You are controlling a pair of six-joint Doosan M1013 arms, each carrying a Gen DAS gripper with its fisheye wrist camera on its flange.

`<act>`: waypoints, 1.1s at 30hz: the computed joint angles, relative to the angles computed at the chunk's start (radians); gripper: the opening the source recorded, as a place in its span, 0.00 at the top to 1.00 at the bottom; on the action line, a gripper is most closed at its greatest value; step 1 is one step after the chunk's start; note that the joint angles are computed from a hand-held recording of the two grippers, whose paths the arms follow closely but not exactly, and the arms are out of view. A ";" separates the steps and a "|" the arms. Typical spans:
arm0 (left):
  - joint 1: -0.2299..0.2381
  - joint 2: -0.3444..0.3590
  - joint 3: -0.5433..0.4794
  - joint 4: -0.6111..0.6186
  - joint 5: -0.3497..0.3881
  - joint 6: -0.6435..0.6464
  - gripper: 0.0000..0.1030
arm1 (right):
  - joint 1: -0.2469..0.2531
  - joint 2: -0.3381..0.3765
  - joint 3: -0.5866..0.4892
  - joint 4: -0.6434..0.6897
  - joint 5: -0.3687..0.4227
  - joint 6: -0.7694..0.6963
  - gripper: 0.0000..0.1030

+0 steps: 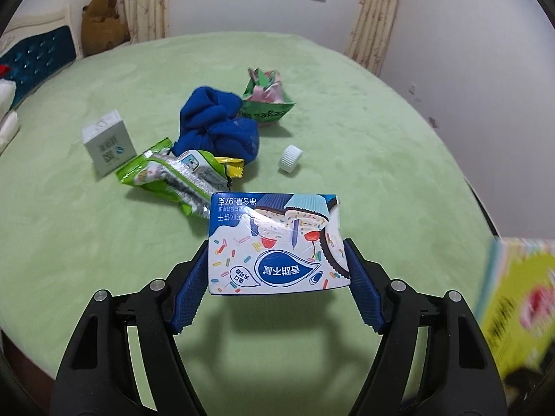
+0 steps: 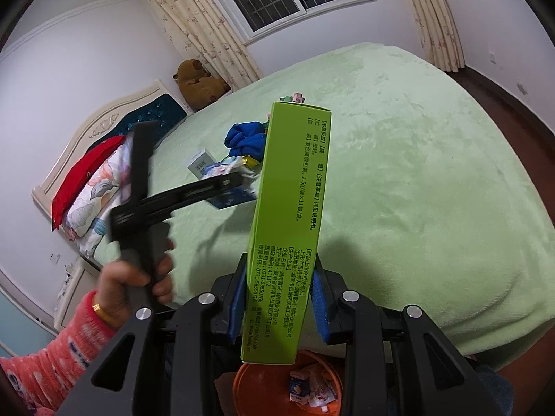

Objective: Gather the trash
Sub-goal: 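Carry both boxes over the orange bucket and open both tools to drop them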

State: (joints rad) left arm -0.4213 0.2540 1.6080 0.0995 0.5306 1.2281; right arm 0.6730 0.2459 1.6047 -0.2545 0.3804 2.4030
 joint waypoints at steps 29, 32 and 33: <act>0.000 -0.140 0.343 -0.337 0.245 0.357 0.31 | 0.103 0.079 -0.020 0.313 0.355 -0.466 0.69; 0.002 -0.111 0.339 -0.332 0.268 0.332 0.31 | 0.094 0.105 -0.027 0.375 0.390 -0.483 0.69; 0.002 -0.104 0.338 -0.331 0.275 0.327 0.31 | 0.092 0.111 -0.029 0.386 0.399 -0.483 0.69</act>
